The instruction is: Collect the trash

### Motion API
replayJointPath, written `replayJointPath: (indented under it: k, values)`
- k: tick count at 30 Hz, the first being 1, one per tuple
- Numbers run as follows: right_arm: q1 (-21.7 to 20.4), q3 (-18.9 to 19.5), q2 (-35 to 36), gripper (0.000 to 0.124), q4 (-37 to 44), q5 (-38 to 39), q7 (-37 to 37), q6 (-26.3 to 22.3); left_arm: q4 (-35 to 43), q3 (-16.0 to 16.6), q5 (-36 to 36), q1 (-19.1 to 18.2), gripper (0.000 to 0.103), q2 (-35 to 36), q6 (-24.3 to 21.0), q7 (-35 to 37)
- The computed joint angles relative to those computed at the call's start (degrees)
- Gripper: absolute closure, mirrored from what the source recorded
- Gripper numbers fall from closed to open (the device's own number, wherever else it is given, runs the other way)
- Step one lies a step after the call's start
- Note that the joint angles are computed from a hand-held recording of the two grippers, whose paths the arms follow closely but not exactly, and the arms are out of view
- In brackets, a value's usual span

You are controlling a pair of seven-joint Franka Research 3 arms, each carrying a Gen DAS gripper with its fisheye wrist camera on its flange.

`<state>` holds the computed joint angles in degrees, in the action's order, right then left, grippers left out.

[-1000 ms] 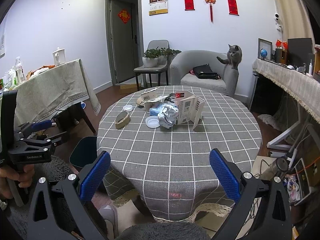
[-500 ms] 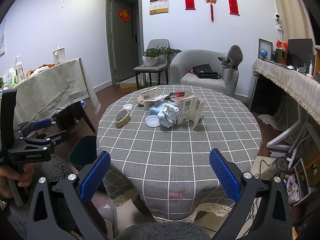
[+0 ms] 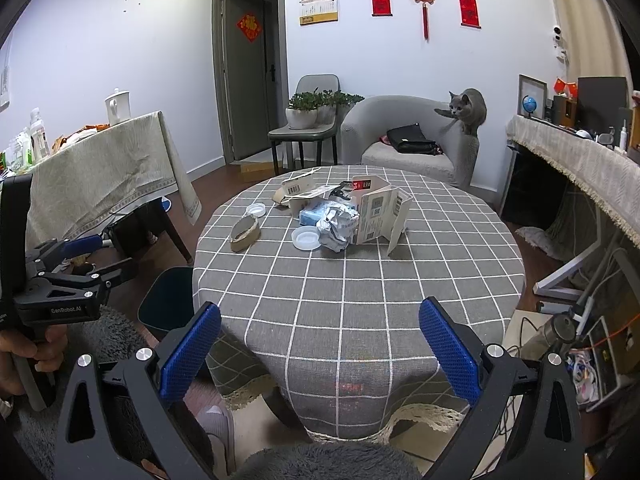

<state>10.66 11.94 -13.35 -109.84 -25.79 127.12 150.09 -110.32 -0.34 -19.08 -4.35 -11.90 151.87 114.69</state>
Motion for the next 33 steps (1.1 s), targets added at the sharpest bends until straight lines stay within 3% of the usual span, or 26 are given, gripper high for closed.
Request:
replayJointPath:
  k: [28,33]
  values:
    - [-0.1,0.1,0.0,0.024,0.5,-1.1,0.4,-0.8,-0.4,-0.2,0.7,0.0,0.003,0.1,0.5,0.0]
    - [0.3,0.4,0.0,0.024,1.9,-1.6,-0.5,-1.9,0.4,0.5,-1.9,-0.5,0.003,-0.1,-0.3,1.6]
